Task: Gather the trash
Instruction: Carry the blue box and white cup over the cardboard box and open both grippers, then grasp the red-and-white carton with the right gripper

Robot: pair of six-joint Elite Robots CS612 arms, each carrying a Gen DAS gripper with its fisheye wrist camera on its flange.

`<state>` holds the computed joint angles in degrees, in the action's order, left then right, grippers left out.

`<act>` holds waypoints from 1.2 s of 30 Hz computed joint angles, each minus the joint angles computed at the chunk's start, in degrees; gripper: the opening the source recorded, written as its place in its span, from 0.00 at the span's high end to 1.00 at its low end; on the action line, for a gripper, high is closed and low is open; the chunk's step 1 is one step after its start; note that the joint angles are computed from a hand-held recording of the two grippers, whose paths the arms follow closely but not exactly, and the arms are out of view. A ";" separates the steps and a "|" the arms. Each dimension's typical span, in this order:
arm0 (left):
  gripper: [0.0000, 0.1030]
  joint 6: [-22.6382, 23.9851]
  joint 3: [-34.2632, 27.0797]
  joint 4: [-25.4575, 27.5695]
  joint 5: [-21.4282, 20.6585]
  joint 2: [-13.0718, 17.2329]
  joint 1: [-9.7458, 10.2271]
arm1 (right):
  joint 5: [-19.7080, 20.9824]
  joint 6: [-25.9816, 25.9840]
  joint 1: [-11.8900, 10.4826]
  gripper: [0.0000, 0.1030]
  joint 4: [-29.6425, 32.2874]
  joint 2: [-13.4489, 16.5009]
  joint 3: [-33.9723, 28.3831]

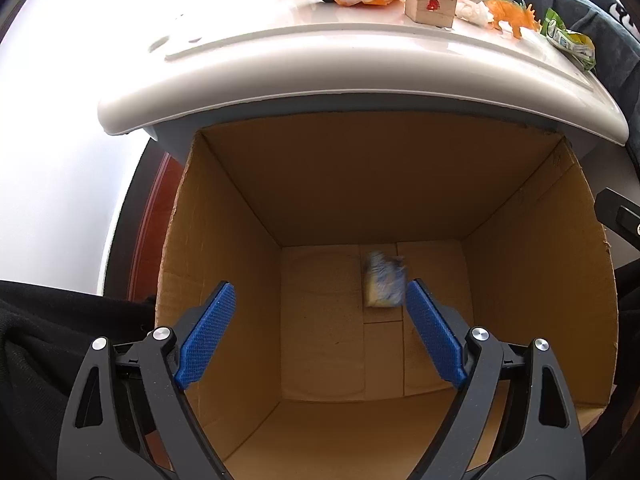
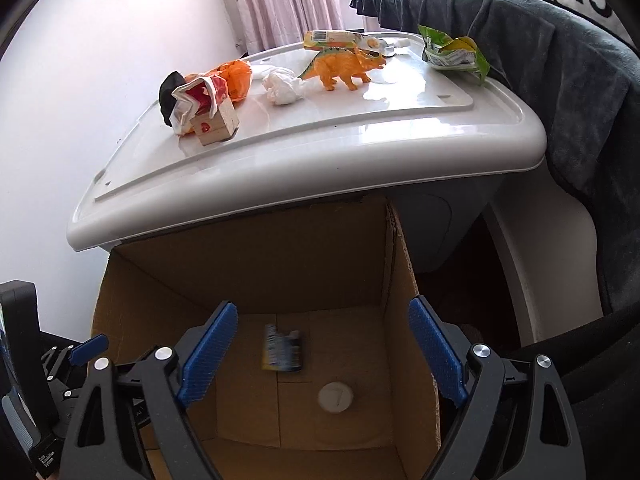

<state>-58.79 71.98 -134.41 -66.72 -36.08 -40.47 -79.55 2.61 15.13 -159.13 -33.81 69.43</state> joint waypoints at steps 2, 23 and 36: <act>0.18 -0.57 -0.92 0.48 -0.09 0.43 -0.15 | -0.12 -0.43 0.06 0.16 -0.05 0.02 -0.07; 0.18 -2.12 0.37 1.22 0.12 -1.10 0.53 | 2.27 -7.04 3.18 0.16 7.17 12.28 -28.72; 0.18 -2.68 1.51 -0.90 1.68 -1.85 0.45 | 3.99 -5.39 3.32 0.58 16.16 20.82 -44.57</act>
<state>-61.47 73.49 -135.30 -65.04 -37.94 -40.02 -75.56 -2.79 18.45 -142.97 -12.99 24.86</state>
